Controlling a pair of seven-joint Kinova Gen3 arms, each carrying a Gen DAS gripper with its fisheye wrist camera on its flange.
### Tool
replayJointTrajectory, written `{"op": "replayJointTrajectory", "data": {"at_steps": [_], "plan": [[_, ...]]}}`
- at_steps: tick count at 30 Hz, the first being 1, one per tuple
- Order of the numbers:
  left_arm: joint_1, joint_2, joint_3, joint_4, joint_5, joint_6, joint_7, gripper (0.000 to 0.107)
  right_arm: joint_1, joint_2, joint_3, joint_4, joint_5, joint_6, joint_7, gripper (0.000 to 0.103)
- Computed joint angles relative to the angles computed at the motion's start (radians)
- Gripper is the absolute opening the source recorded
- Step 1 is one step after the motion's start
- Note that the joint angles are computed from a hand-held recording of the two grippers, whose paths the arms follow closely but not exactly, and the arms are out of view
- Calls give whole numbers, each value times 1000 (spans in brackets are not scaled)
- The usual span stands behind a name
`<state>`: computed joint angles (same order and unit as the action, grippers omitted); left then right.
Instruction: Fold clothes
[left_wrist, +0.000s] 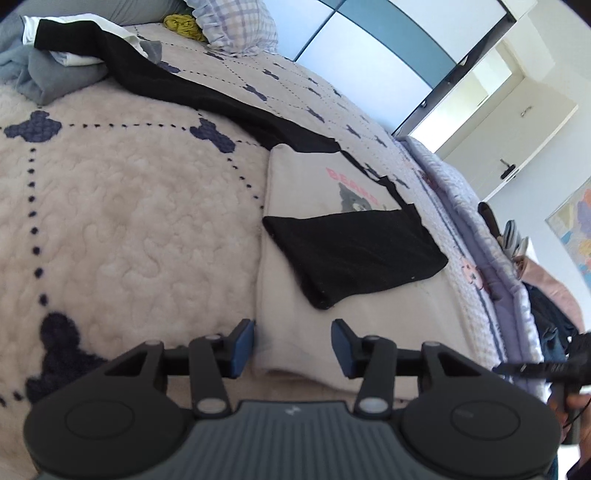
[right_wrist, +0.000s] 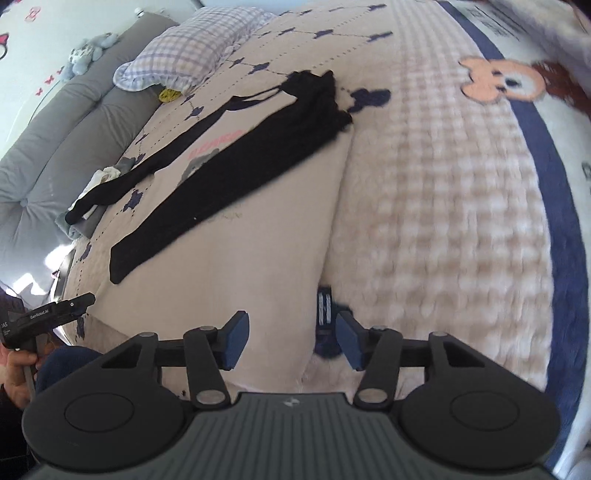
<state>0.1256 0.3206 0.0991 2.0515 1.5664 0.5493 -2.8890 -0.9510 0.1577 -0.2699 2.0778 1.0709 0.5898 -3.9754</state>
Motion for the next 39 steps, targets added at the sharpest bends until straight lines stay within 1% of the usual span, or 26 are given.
{"op": "replayJointTrajectory", "data": {"at_steps": [2,4,5,6,8,10,12,13,15,17,18,19,21,22,23,24,25,27,29,30,32,33,34,36,37,39], "plan": [[20,-1,1,6,19,-36,-8,43,-92,0,78,21,-12,-28,-81,43],[32,5,0,1,7,-56,38,29,-149,24,113,25,11,-38,-163,38],[33,11,2,-8,-15,-62,78,21,-153,44,102,20,37,-24,-200,35],[20,17,23,-17,-40,-74,119,12,-140,67,74,8,51,1,-220,29],[44,19,11,-45,-119,-88,198,9,-85,86,-6,-23,43,70,-212,12],[96,-4,-38,-59,-201,-93,274,8,-89,79,-22,-61,5,145,-158,9],[78,-40,-15,-56,-279,-103,331,8,-135,59,-16,-81,7,225,-153,9],[46,-53,24,-51,-311,-117,357,8,-156,45,-14,-78,23,248,-175,9],[35,-61,52,-52,-376,-138,399,8,-174,34,-21,-75,25,273,-184,9],[60,-58,50,-60,-449,-160,440,9,-147,53,-40,-86,-13,259,-128,9],[60,-44,53,-65,-465,-161,451,10,-106,66,-69,-78,-30,233,-109,10],[41,-42,61,-65,-464,-147,456,13,-62,82,-105,-76,-42,218,-105,10],[-35,-36,117,-52,-416,-128,419,19,-28,97,-148,-77,-54,238,-115,14],[-67,-40,132,-43,-391,-118,392,28,-39,96,-148,-89,-71,272,-95,18],[-80,-53,133,-34,-384,-121,382,33,-68,92,-130,-106,-98,313,-59,21],[-84,-64,125,-29,-384,-131,375,39,-111,87,-94,-121,-128,353,-19,33],[-82,-74,109,-26,-376,-145,359,39,-157,82,-50,-138,-157,394,22,42],[-33,-82,29,-42,-385,-164,377,40,-239,69,43,-164,-194,475,99,45],[31,-73,-63,-79,-423,-176,451,41,-267,60,80,-193,-184,557,124,48],[66,-68,-110,-97,-444,-183,492,42,-256,58,71,-199,-156,581,114,50],[143,-55,-202,-139,-498,-214,573,50,-179,58,16,-213,-96,587,123,57],[183,-45,-249,-165,-535,-237,614,57,-145,68,0,-234,-75,590,145,58],[222,-33,-295,-189,-570,-262,655,61,-125,81,2,-262,-60,590,180,58],[286,2,-388,-257,-649,-271,736,61,-105,109,37,-326,-41,577,259,58],[311,24,-434,-300,-689,-258,777,61,-76,124,33,-364,-25,569,300,58],[360,74,-527,-392,-767,-231,858,63,14,162,-21,-451,31,556,381,58]]}}
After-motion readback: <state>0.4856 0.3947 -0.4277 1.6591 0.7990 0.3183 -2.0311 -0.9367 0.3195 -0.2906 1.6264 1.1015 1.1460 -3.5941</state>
